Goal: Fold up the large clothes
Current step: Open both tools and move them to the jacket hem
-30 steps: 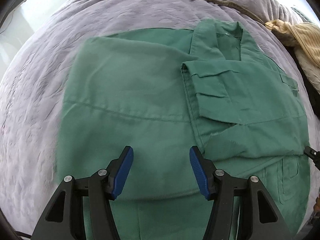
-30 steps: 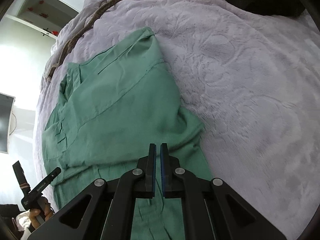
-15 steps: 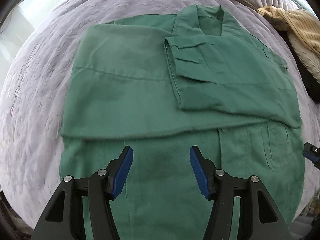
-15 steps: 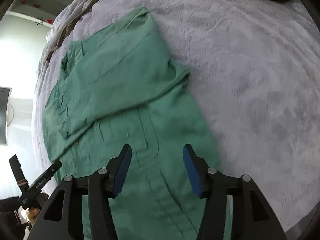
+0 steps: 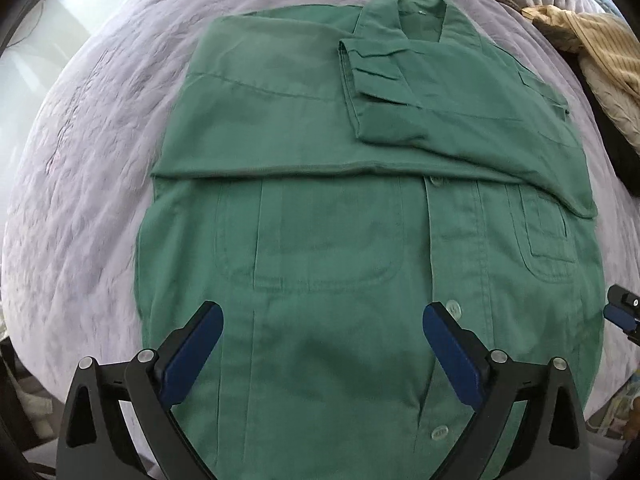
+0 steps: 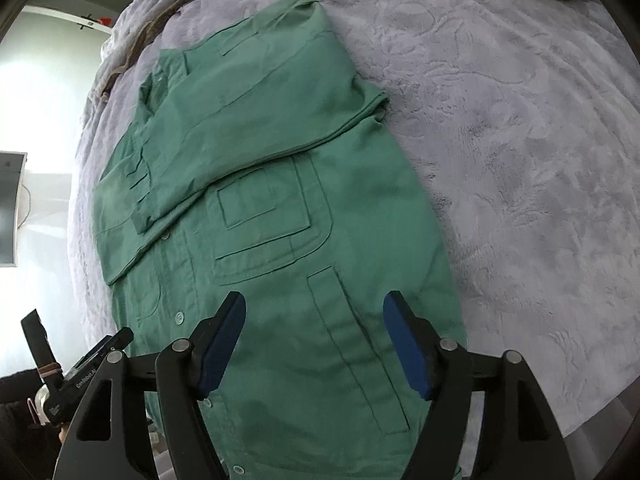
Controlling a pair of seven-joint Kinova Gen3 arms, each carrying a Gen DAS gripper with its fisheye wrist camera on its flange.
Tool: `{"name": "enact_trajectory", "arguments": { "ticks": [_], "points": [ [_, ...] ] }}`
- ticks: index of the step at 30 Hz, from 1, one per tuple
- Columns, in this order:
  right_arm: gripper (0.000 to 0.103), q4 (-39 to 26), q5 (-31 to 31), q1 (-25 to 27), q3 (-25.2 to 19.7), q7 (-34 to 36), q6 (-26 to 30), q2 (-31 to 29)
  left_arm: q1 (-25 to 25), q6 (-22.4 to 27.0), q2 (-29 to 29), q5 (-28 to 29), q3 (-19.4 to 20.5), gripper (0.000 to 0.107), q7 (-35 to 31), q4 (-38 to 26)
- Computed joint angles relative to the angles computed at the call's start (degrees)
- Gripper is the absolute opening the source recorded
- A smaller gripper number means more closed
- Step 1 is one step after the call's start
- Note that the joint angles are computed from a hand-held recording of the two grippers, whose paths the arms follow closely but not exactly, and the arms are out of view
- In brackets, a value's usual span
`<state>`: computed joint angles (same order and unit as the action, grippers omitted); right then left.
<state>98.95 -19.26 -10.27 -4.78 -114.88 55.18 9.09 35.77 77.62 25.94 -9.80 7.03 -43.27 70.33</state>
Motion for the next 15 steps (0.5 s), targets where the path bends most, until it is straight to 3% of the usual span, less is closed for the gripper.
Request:
{"name": "enact_trajectory", "arguments": {
  "ticks": [3, 15],
  "points": [
    [0.085, -0.34, 0.01, -0.19, -0.21, 0.53, 0.4, -0.74, 0.51, 0.84, -0.81, -0.08, 0.1, 0.1, 0.66, 0.28],
    [0.086, 0.59, 0.46, -2.04, -1.1, 3.44, -1.45, -2.54, 2.92, 3.99, -2.01, -1.19, 0.86, 0.102, 3.61, -0.56]
  ]
}}
